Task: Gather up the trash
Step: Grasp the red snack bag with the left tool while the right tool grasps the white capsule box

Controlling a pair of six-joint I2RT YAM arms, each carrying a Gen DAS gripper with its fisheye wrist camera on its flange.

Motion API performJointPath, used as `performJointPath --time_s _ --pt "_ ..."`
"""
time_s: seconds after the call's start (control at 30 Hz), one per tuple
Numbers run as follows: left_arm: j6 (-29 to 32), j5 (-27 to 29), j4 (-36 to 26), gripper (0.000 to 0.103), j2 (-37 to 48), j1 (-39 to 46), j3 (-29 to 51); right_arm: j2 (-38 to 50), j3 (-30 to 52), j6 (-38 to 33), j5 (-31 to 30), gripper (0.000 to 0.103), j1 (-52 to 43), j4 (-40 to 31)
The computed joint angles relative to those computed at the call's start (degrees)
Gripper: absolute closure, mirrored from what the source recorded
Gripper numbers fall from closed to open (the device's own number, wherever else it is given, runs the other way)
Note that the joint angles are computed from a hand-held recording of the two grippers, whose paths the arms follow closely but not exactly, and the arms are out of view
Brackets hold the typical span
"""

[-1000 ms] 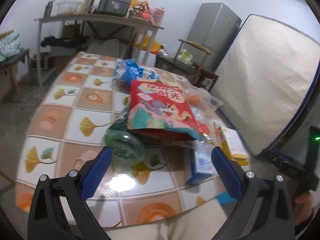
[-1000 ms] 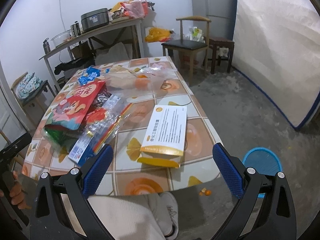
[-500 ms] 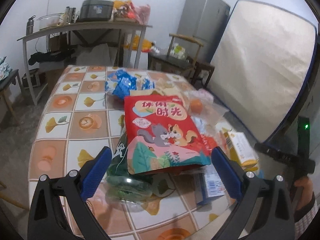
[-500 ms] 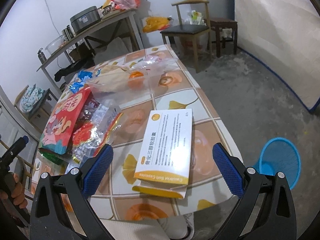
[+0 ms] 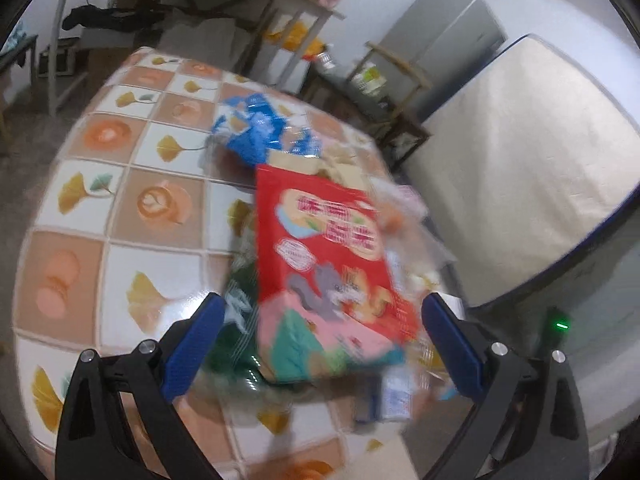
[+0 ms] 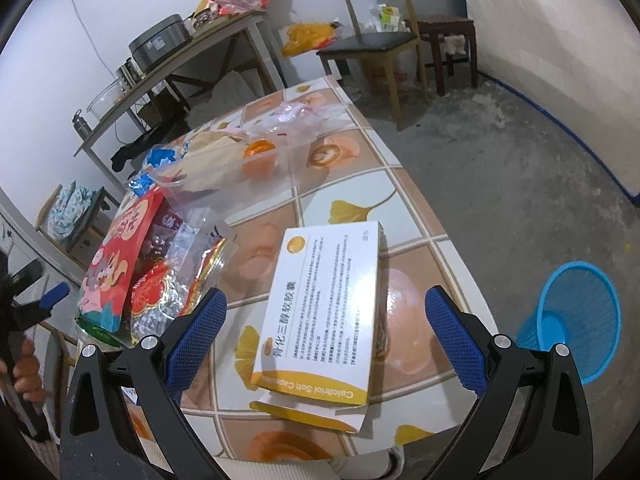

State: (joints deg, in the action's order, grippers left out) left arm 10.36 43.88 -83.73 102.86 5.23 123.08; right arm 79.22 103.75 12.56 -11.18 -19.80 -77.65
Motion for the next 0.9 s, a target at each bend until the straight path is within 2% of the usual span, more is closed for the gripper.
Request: performJointPath --time_s 0.13,0.23,0.3,0.43,0.5,0.6,0.77,0.9 --pt "3.9 10.4 -0.4 0.014 -8.8 4.0 -12.3 -0.6 -0.3 -0.4 -1.1 0.008 -1.3 -0.1" --pt "0.8 14.4 2.9 0.018 -14.4 4.4 -22.5 -1.2 -0.6 0.0 -1.5 0.008 -1.9 -0.1" --pt "-2.8 15.5 5.6 0.021 -16.5 3.5 -27.4 -1.6 -1.0 0.6 -2.0 0.008 -2.1 0.1" --pt "-16.9 19.2 14.2 0.024 -17.9 1.1 -35.5 -2.5 -1.4 1.1 -2.5 0.008 -2.3 0.0" --pt "-23.3 18.8 19.3 0.025 -18.6 -0.6 -37.9 -3.1 -1.5 1.3 -2.6 0.008 -2.6 0.1" --pt "-28.2 16.6 22.7 0.030 -18.7 -2.2 -38.9 -3.8 -2.2 1.8 -2.9 0.008 -3.2 0.5" --pt "-40.5 13.5 32.1 0.031 -20.2 -2.5 -42.0 -3.9 -3.3 2.3 -3.2 0.008 -3.5 1.0" --pt "-44.8 11.0 34.8 0.034 -20.0 -2.6 -42.9 -4.0 -4.0 2.5 -3.4 0.008 -3.5 1.6"
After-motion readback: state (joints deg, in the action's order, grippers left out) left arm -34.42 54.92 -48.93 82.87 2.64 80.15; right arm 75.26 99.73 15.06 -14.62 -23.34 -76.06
